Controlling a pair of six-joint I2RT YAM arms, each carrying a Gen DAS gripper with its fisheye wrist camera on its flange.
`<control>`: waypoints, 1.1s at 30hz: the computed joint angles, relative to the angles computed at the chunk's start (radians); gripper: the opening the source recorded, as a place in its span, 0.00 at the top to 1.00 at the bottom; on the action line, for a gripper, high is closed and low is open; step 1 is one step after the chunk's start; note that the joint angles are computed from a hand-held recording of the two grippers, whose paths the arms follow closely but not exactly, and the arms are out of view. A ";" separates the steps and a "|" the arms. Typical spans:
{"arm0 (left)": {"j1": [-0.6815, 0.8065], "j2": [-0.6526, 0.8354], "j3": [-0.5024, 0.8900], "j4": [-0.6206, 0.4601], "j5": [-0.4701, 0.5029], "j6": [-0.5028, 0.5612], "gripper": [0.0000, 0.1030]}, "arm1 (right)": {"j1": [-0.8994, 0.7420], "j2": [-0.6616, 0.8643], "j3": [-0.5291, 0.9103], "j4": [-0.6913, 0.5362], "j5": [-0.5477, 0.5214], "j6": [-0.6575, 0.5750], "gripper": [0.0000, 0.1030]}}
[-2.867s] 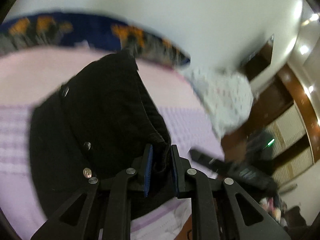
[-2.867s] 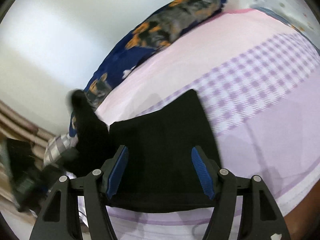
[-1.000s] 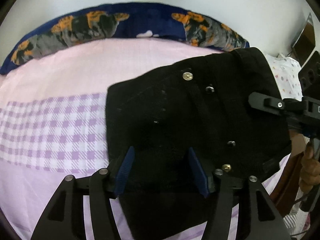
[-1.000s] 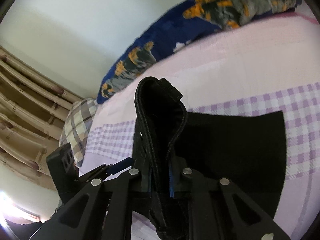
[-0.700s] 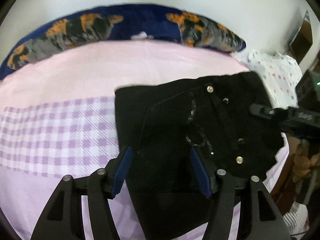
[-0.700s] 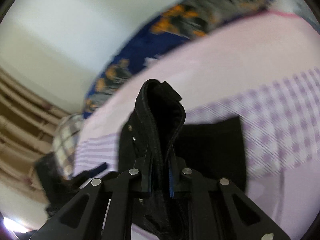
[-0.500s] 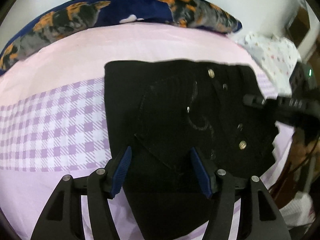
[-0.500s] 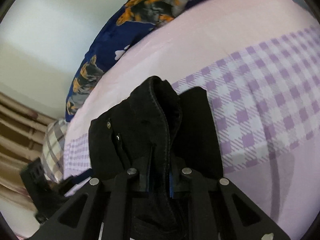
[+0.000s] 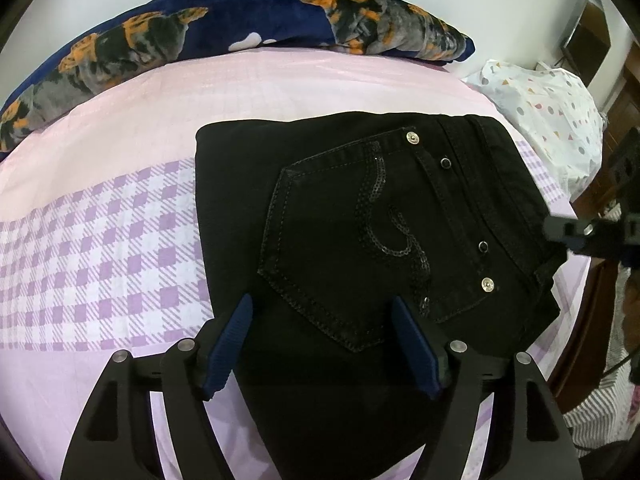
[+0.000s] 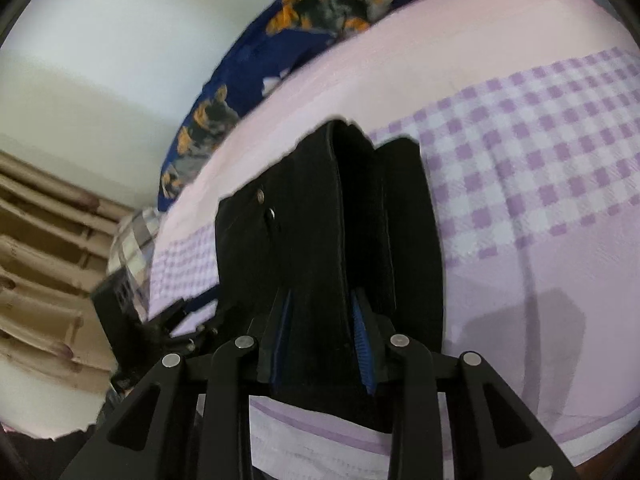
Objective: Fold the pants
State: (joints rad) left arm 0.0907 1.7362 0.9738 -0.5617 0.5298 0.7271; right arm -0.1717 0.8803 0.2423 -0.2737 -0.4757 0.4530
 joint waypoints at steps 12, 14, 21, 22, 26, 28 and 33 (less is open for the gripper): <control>0.021 -0.053 -0.028 -0.107 -0.013 0.150 0.29 | -0.009 -0.405 -0.118 -0.229 0.059 0.102 0.96; 0.017 -0.079 -0.082 -0.045 -0.021 0.169 0.28 | -0.026 -0.301 -0.153 -0.113 0.037 0.110 0.94; 0.010 -0.072 -0.080 -0.033 -0.021 0.151 0.26 | -0.105 -0.181 -0.057 -0.099 0.017 0.002 0.70; 0.009 -0.073 -0.081 -0.029 -0.024 0.150 0.26 | -0.121 -0.140 -0.045 -0.080 0.016 -0.023 0.61; 0.000 -0.065 -0.071 -0.028 -0.030 0.140 0.25 | -0.162 0.105 -0.020 0.131 -0.056 -0.069 0.59; 0.002 -0.067 -0.074 -0.027 -0.031 0.140 0.25 | -0.151 0.189 -0.012 0.220 -0.059 -0.066 0.58; -0.001 -0.051 -0.062 -0.018 -0.032 0.123 0.21 | -0.134 0.317 0.003 0.381 -0.071 -0.064 0.57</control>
State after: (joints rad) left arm 0.0895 1.6853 0.9117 -0.5799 0.4976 0.8498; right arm -0.3053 1.1970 0.2453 0.1070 -0.5468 0.3894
